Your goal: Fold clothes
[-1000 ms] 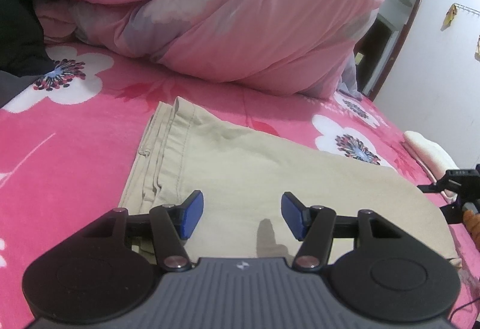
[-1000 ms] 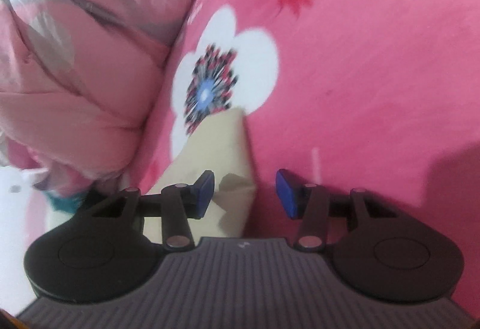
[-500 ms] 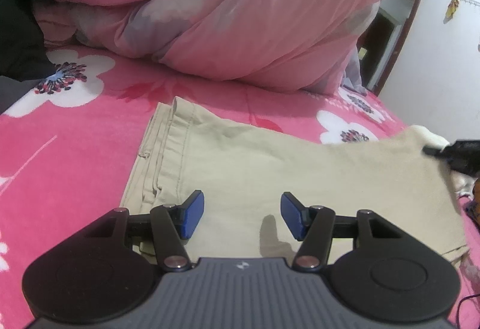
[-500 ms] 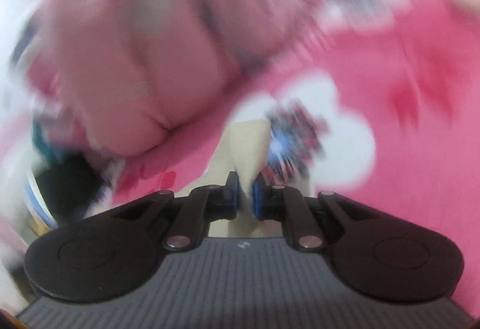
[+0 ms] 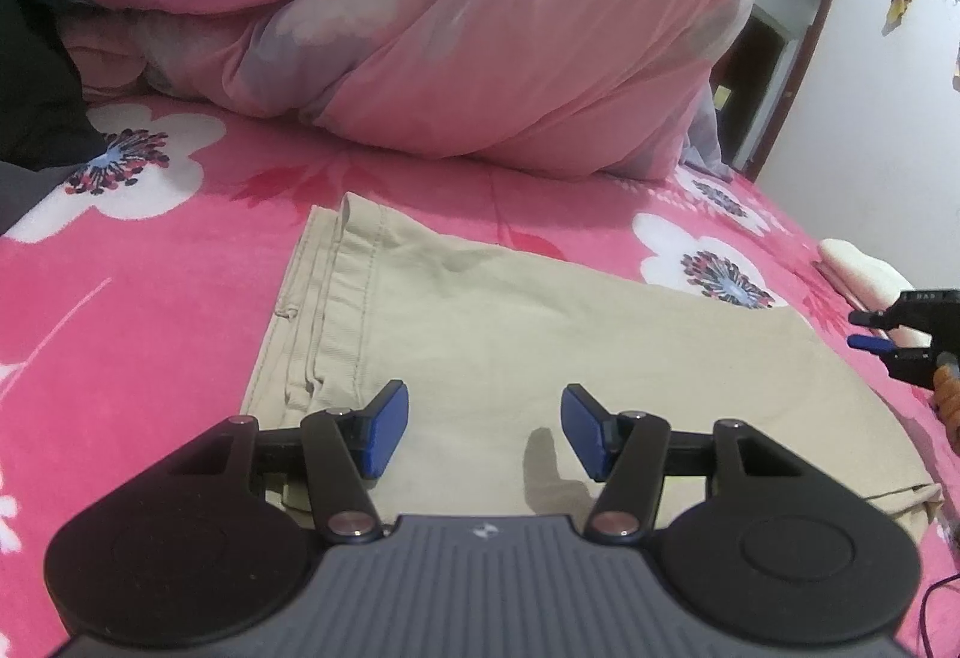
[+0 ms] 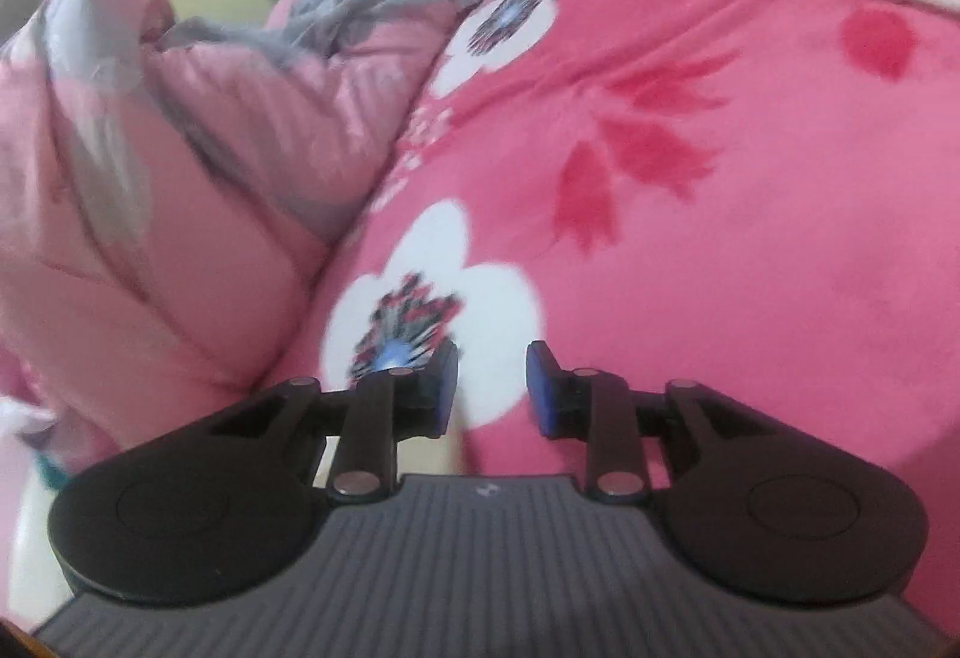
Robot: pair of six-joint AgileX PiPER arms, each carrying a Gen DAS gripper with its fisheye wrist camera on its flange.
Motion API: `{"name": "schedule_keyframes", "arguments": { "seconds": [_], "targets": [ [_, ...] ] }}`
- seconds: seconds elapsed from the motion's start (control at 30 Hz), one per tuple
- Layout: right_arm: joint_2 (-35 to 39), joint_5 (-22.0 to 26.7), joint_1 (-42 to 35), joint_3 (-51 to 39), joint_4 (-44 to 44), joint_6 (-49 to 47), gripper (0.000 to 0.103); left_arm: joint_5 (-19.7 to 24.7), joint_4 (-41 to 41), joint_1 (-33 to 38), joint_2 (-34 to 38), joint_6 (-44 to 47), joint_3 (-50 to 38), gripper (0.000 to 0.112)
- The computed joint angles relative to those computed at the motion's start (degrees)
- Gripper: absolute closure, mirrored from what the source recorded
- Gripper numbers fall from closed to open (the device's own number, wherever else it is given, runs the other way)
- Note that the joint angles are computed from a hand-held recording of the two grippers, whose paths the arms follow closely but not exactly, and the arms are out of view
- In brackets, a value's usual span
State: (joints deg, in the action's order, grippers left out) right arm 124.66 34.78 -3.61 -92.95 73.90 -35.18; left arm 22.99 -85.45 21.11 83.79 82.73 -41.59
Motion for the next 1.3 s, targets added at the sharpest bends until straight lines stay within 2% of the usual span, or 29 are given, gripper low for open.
{"name": "schedule_keyframes", "arguments": {
  "seconds": [0.1,0.17,0.2,0.27,0.3,0.37,0.4,0.43,0.47,0.5,0.6,0.67,0.7,0.87,1.07,1.1,1.13,1.17,1.3],
  "targets": [
    [2.1,2.6,2.2,-5.1,-4.0,-0.8,0.078,-1.0,0.6,-0.7,-0.2,-0.6,0.0,0.054],
    [3.5,5.2,4.0,-8.3,-5.3,-5.0,0.091,-1.5,1.4,-1.0,-0.2,-1.6,-0.1,0.054],
    [4.4,6.8,4.9,-10.6,-6.4,-6.5,0.092,-1.6,2.0,-1.1,-0.1,-2.5,-0.4,0.054],
    [7.3,9.1,7.0,-16.8,-15.3,-2.5,0.095,-1.5,3.2,-1.1,0.1,-4.1,-0.8,0.054],
    [9.7,8.5,7.7,-19.3,-19.0,-0.8,0.101,-1.4,3.8,-1.1,0.3,-4.7,-1.1,0.054],
    [12.4,10.8,5.8,-22.9,-19.4,7.7,0.103,-1.7,5.1,-1.3,0.4,-5.8,-1.4,0.054],
    [11.9,9.7,4.4,-21.2,-16.5,10.1,0.103,-1.9,5.7,-1.5,0.4,-6.3,-1.5,0.054],
    [9.5,6.3,3.4,-17.3,-15.8,11.1,0.100,-2.0,6.1,-1.6,0.4,-6.7,-1.6,0.054],
    [6.4,3.0,2.9,-13.0,-17.5,11.5,0.097,-2.1,6.3,-1.6,0.4,-6.7,-1.6,0.054],
    [3.8,1.9,1.9,-9.3,-17.5,11.2,0.097,-2.0,6.2,-1.5,0.4,-6.4,-1.5,0.054],
    [-2.4,7.9,-2.9,1.9,-8.5,4.2,0.094,-1.4,5.3,-1.1,0.5,-5.0,-1.4,0.054],
    [-6.0,11.1,-4.4,9.3,-5.5,1.6,0.076,-0.6,4.2,-0.5,0.6,-3.7,-1.2,0.054],
    [-7.6,12.4,-4.8,12.8,-4.7,0.8,0.074,-0.4,4.0,-0.4,0.7,-3.8,-1.2,0.054],
    [-15.2,16.0,-6.3,28.2,1.8,-5.9,0.074,0.0,8.0,-0.4,1.0,-9.0,-2.4,0.054],
    [-21.9,18.1,-7.4,39.7,5.4,-12.1,0.074,1.1,6.9,0.4,1.2,-7.3,-2.3,0.054],
    [-23.0,17.5,-7.3,41.0,5.6,-13.0,0.077,1.1,6.9,0.4,1.1,-7.3,-2.2,0.054],
    [-24.4,16.4,-7.1,42.2,5.4,-13.6,0.088,1.1,7.0,0.4,1.1,-7.4,-2.2,0.054],
    [-26.0,14.8,-6.5,42.9,4.4,-13.5,0.094,1.0,7.0,0.4,1.1,-7.4,-2.2,0.054],
    [-37.3,5.1,-0.5,44.0,-2.9,-9.5,0.098,1.1,8.9,0.3,0.9,-9.2,-2.5,0.055]
  ]
}}
